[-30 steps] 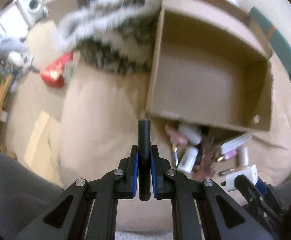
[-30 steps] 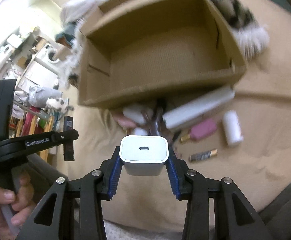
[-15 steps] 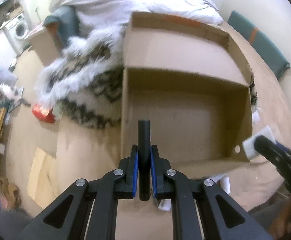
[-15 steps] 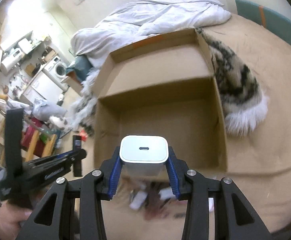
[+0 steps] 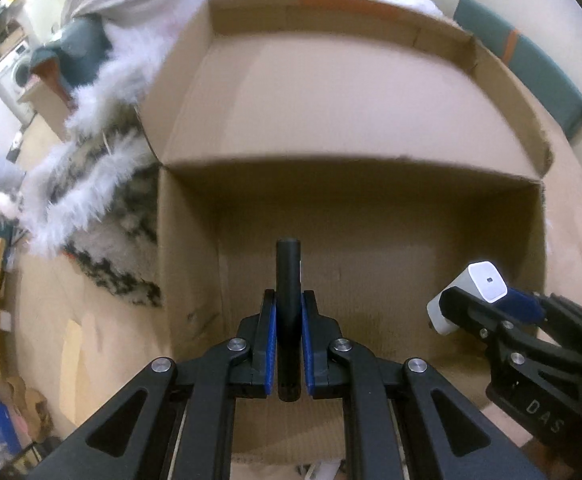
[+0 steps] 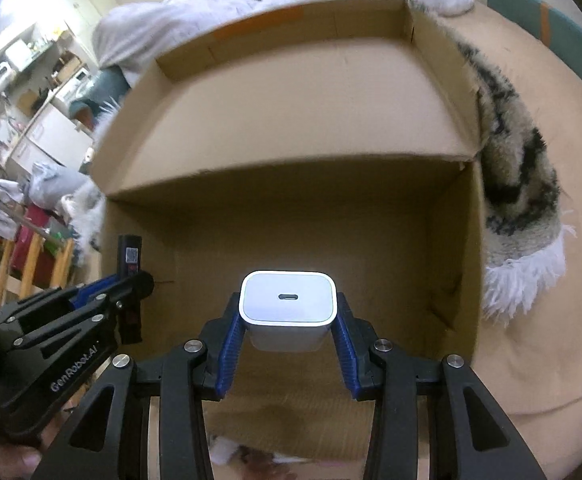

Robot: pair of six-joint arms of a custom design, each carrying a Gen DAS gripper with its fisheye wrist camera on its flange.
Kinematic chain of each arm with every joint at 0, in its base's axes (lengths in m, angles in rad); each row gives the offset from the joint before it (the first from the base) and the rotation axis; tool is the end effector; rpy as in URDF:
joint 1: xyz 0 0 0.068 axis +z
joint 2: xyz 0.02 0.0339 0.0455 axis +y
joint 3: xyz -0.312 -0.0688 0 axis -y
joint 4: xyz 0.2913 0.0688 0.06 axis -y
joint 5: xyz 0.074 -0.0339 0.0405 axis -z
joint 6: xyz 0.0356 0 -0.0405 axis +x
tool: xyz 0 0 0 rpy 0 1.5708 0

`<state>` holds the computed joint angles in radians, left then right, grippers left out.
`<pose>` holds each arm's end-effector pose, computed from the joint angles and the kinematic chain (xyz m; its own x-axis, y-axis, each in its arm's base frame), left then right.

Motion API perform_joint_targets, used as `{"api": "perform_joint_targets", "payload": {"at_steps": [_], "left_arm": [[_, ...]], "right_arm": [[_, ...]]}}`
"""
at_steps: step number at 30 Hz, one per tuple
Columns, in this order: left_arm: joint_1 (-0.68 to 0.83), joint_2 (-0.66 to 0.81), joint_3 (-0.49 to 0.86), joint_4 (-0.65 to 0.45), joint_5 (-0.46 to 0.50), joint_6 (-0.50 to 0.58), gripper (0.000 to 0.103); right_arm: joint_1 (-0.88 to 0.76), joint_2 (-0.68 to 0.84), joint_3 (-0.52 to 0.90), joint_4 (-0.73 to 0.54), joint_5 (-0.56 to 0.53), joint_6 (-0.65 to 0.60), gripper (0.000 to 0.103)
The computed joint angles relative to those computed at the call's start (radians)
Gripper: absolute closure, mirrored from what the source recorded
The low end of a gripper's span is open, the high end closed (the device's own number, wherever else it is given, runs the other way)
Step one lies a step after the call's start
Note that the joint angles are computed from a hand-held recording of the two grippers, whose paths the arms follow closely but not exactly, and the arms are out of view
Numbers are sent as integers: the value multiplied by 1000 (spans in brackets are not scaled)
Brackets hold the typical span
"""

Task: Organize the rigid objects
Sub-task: 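Carry both items into the box and open both grippers to release them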

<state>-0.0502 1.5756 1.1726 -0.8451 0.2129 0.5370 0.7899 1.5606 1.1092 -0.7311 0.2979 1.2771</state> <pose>0.3467 -0.0249 0.2633 -0.7545 0.5386 -0.3750 0.5842 0.8116 -0.0100 0.2510 0.2384 0.2524 -0.7637 0.5293 -0.3696 0.4497 0.8469 0.2838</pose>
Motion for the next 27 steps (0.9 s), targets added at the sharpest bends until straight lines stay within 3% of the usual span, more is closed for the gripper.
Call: {"api": "perform_joint_targets", "payload": {"at_steps": [3, 9, 12, 27], "left_arm": [[-17, -10, -53, 84, -45, -4, 93], [-17, 31, -75, 138, -80, -29, 93], [-12, 78, -38, 98, -62, -61, 93], [-51, 113, -95, 180, -87, -54, 93]], "right_arm": [[-13, 22, -24, 34, -25, 2, 59], [-43, 80, -37, 66, -98, -3, 59], [-52, 97, -41, 79, -113, -6, 59], [-105, 107, -87, 185, -174, 35, 59]]}}
